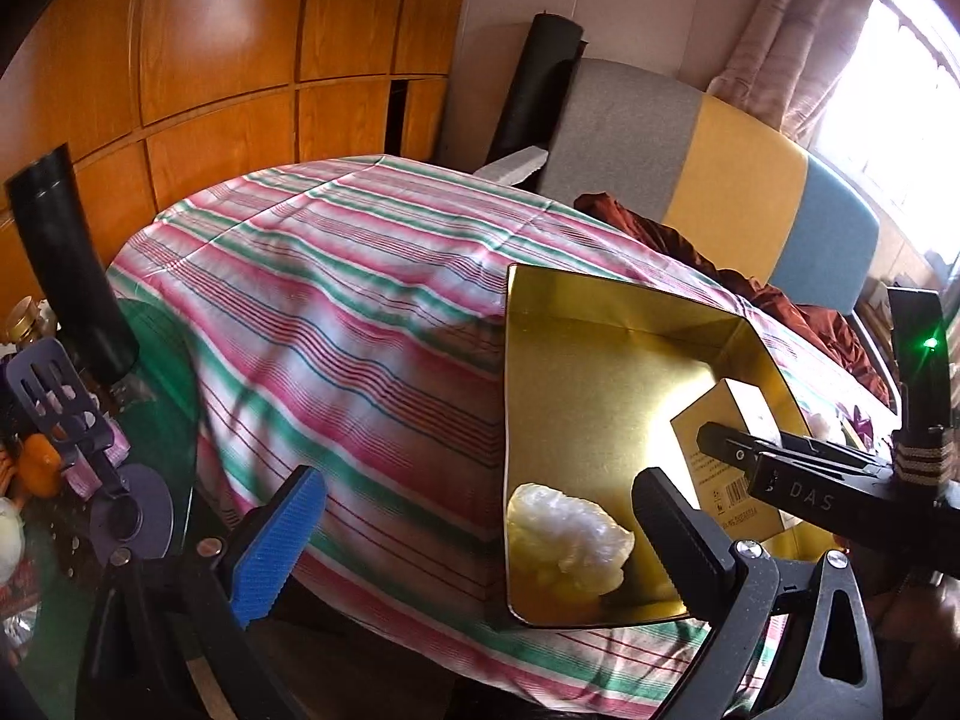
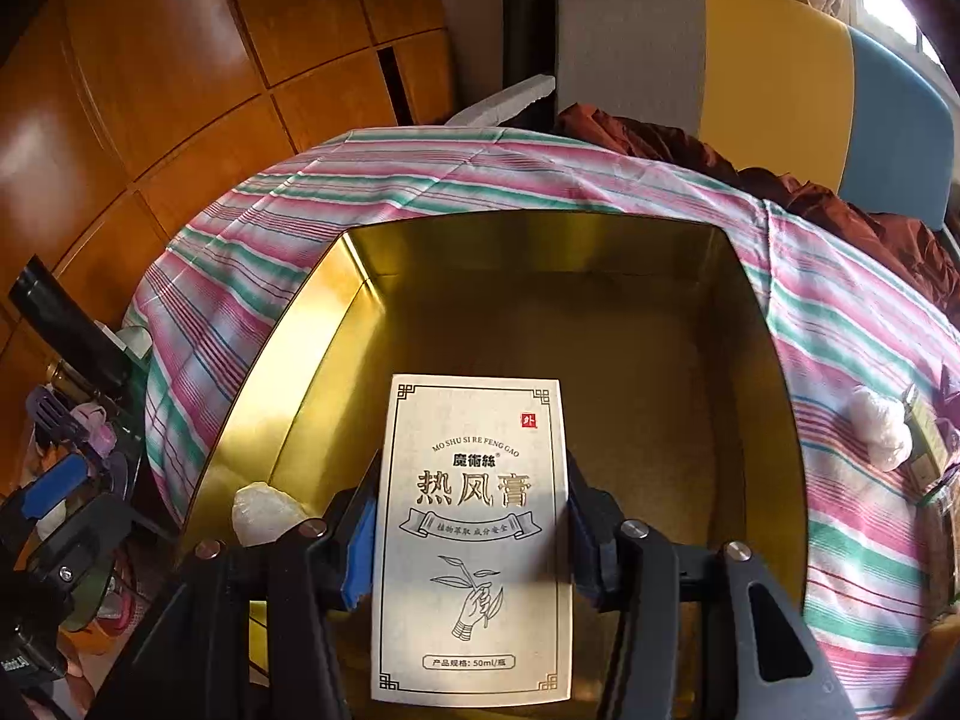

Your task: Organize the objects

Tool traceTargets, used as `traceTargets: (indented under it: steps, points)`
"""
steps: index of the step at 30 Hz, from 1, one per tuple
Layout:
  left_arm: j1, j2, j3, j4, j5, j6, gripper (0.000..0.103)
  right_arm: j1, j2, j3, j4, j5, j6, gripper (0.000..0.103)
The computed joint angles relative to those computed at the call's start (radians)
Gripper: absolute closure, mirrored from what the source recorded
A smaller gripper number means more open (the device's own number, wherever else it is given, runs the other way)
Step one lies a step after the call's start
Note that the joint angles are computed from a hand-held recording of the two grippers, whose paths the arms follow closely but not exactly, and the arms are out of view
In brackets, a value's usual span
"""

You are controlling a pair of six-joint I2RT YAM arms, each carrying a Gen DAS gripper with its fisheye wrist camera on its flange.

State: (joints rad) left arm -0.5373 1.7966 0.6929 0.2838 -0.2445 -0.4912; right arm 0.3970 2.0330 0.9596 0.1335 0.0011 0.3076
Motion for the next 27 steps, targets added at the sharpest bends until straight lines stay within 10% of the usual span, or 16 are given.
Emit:
traceTargets:
  steps: [10, 15, 27]
  points:
    - [0.000, -0.007, 0.004, -0.006, -0.008, -0.002, 0.000, 0.029, 0.009, 0.000, 0.015, -0.088, 0.009, 0.049]
    - [-0.007, -0.006, 0.017, -0.021, -0.013, 0.002, 0.000, 0.045, -0.046, -0.063, 0.065, -0.036, -0.003, 0.023]
    - [-0.046, -0.007, 0.044, -0.060, -0.046, 0.013, 0.000, 0.055, -0.132, -0.169, 0.127, 0.068, -0.041, 0.017]
